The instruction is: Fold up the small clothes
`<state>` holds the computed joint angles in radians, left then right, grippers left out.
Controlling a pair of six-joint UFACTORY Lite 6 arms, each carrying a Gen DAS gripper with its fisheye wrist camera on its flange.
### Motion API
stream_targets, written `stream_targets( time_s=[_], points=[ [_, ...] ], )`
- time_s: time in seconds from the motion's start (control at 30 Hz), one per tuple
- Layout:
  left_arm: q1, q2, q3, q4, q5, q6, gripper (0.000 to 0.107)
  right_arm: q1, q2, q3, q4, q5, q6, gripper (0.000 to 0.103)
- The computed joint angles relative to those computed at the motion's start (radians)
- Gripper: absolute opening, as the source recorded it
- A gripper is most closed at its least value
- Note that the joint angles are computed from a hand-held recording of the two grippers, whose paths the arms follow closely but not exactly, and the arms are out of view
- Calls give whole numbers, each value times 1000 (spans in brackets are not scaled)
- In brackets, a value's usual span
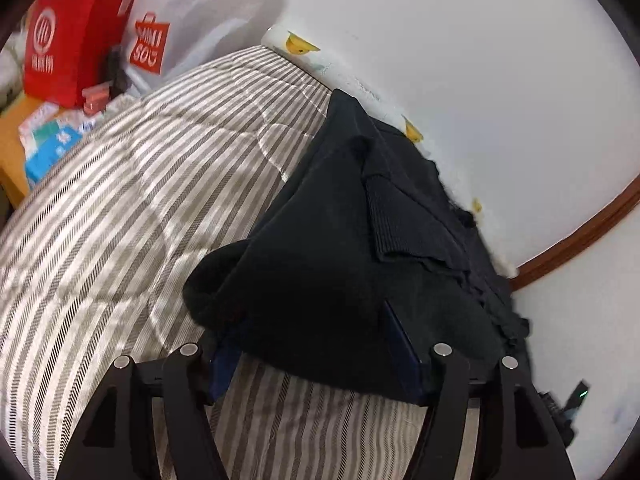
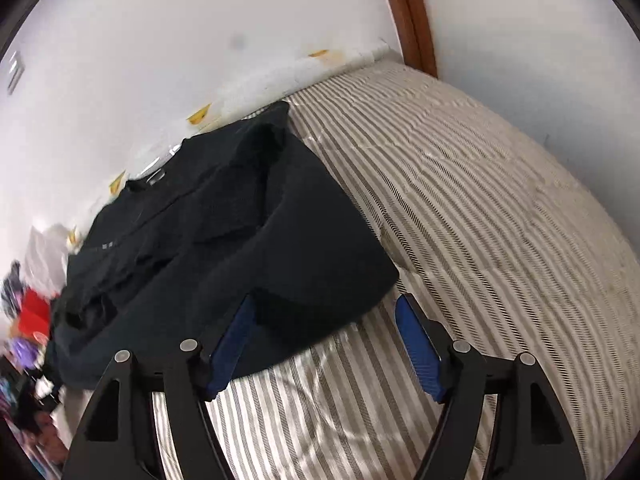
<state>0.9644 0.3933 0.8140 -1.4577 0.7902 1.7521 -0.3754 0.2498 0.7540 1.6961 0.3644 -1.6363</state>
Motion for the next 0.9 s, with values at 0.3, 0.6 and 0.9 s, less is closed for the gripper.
stream_targets(
  time_s=[0.3, 0.6, 0.9],
  points=[
    [-117, -91, -72, -112, -176, 124, 35, 66, 102, 72, 208, -1, -108, 69],
    [-48, -171, -131, -33, -113, 113, 11, 79, -5, -24, 290, 21, -263, 21],
    [167, -334, -299, 155, -66, 184, 11, -74, -328, -304, -39, 83, -160, 21]
  ],
)
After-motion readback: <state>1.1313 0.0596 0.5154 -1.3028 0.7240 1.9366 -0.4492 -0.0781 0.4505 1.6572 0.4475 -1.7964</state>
